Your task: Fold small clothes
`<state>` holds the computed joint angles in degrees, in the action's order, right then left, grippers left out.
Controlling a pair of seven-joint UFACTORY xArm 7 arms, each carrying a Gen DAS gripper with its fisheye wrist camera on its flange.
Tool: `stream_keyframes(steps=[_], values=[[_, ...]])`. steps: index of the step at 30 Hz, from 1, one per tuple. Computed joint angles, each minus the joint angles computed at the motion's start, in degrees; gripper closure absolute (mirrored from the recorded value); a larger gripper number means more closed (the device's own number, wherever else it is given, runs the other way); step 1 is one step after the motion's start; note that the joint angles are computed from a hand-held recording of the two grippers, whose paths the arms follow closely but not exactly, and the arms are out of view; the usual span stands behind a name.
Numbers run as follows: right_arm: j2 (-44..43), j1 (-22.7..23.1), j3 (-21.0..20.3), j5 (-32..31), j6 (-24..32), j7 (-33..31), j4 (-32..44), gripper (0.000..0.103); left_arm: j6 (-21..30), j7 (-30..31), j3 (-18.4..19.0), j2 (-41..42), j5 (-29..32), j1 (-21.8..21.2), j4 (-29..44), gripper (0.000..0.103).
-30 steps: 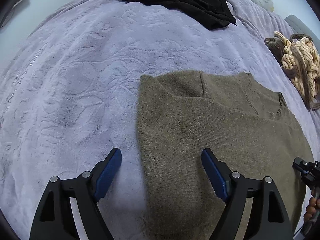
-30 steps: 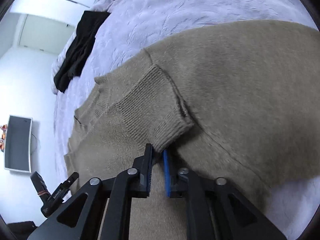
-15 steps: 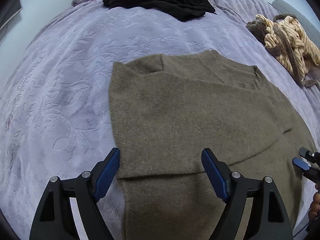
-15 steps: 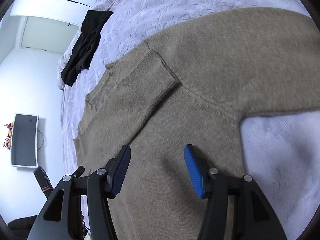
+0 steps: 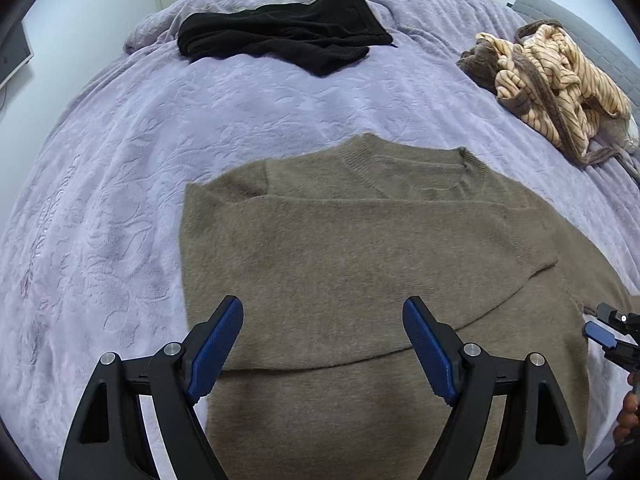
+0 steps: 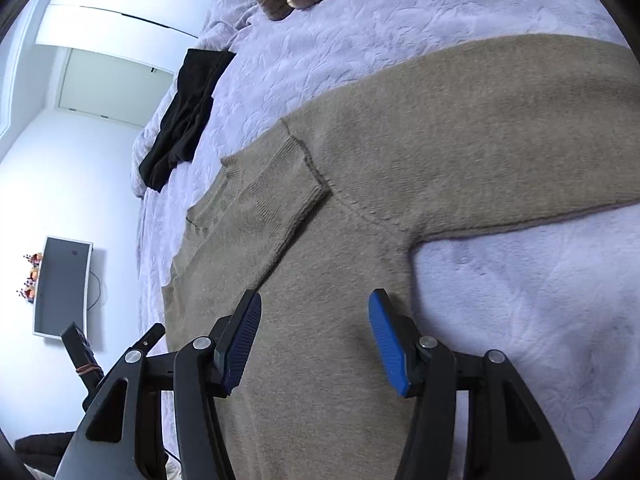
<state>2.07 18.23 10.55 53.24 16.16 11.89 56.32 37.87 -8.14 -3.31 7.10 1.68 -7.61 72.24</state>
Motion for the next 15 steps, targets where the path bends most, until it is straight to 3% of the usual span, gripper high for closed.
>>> stream_keyframes(steps=[15], values=[[-7.1,0.9,-3.7,13.0,-3.3,-5.5,-8.9,0.043,1.3,0.0,-2.8,3.4,-2.4,-4.7,4.9,0.020]])
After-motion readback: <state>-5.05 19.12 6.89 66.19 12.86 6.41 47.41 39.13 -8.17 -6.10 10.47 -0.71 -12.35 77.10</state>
